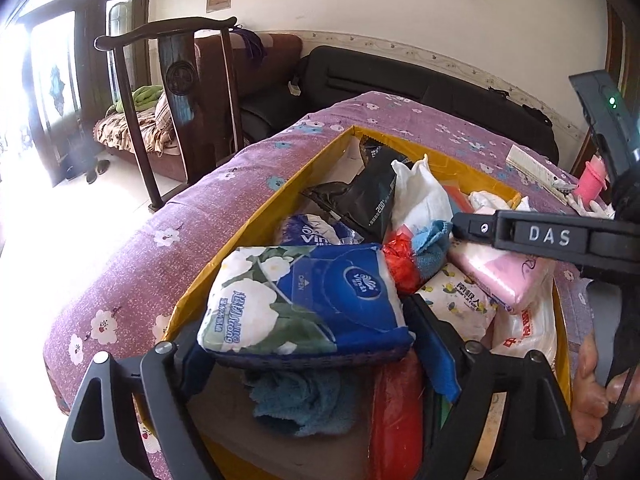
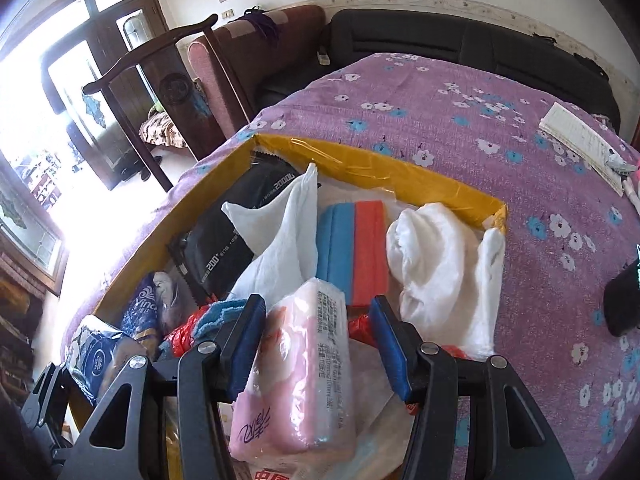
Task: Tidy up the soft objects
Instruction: 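Lower both packs into the tray and open both grippers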
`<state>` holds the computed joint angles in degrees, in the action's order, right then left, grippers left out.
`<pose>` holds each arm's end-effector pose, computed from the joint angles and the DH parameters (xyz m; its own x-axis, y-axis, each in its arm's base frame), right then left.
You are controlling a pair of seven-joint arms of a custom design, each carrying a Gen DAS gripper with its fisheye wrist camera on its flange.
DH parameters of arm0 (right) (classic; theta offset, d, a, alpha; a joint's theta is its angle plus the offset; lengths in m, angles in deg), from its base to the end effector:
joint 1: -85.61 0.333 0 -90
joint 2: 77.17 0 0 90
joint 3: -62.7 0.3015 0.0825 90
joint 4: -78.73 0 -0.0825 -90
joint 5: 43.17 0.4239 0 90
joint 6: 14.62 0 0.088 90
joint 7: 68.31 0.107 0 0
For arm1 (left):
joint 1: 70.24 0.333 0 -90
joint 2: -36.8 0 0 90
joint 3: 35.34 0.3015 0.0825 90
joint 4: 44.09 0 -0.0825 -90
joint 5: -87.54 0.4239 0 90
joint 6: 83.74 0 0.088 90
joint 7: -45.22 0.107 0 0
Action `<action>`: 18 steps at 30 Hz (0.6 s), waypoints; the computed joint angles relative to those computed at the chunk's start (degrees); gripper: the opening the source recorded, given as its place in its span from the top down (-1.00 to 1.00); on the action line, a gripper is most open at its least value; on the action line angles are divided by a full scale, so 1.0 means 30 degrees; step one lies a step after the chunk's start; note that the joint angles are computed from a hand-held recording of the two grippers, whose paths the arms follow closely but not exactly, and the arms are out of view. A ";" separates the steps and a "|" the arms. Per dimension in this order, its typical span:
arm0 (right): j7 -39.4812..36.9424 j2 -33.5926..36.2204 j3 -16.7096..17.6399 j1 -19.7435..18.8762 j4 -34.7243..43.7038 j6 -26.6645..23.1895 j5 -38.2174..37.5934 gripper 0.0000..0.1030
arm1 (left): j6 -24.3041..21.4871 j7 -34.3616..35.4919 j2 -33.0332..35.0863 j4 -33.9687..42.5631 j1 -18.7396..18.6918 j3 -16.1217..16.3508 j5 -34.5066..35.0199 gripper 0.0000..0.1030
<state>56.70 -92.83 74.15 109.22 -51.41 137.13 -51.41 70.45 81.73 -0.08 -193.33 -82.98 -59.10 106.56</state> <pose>0.4479 0.3257 0.5096 0.1736 -0.9671 -0.1861 -0.8107 -0.0330 -0.5846 0.3561 -0.2828 0.4898 -0.0075 -0.9953 0.0966 -0.6980 -0.0640 -0.7132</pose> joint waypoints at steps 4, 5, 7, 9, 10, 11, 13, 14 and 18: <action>0.1956 -0.1734 0.0763 -0.0815 -0.1202 0.1256 -0.1769 -0.20 | -0.0188 -0.0012 0.0188 0.0207 0.0044 -0.0067 0.0097 -0.76; 0.2584 -0.2283 0.1217 -0.1185 -0.1501 0.1353 -0.2532 -0.26 | -0.0245 -0.0026 0.0238 0.0261 0.0061 -0.0087 0.0136 -0.76; 0.3986 -0.2970 0.2728 -0.2312 -0.1440 0.0225 -0.4915 -0.32 | -0.0365 -0.0130 0.0251 0.0319 0.0092 -0.0143 0.0213 -0.76; 0.4769 -0.2768 0.3949 -0.2940 -0.0695 -0.1858 -0.7380 -0.35 | -0.0398 -0.0254 0.0176 0.0287 0.0087 -0.0159 0.0278 -0.76; 0.4782 -0.2451 0.4150 -0.2889 -0.0373 -0.2643 -0.8099 -0.36 | -0.0400 -0.0410 0.0037 0.0215 0.0083 -0.0185 0.0279 -0.76; 0.4559 -0.2012 0.4135 -0.2678 -0.0048 -0.3352 -0.8397 -0.37 | -0.0410 -0.0560 -0.0113 0.0140 0.0069 -0.0215 0.0277 -0.76; 0.4113 -0.1436 0.3492 -0.2088 0.0061 -0.3517 -0.8198 -0.42 | -0.0600 -0.0987 -0.0740 -0.0016 0.0151 -0.0482 0.0468 -0.76; 0.3918 -0.1327 0.3059 -0.1723 0.0001 -0.3399 -0.7849 -0.42 | -0.0670 -0.1135 -0.1053 -0.0084 0.0185 -0.0603 0.0611 -0.76; 0.3703 -0.2853 0.1503 -0.0649 -0.1660 -0.1062 -0.6275 -0.43 | -0.1331 -0.2041 -0.2676 -0.0145 0.0716 -0.1612 0.1679 -0.77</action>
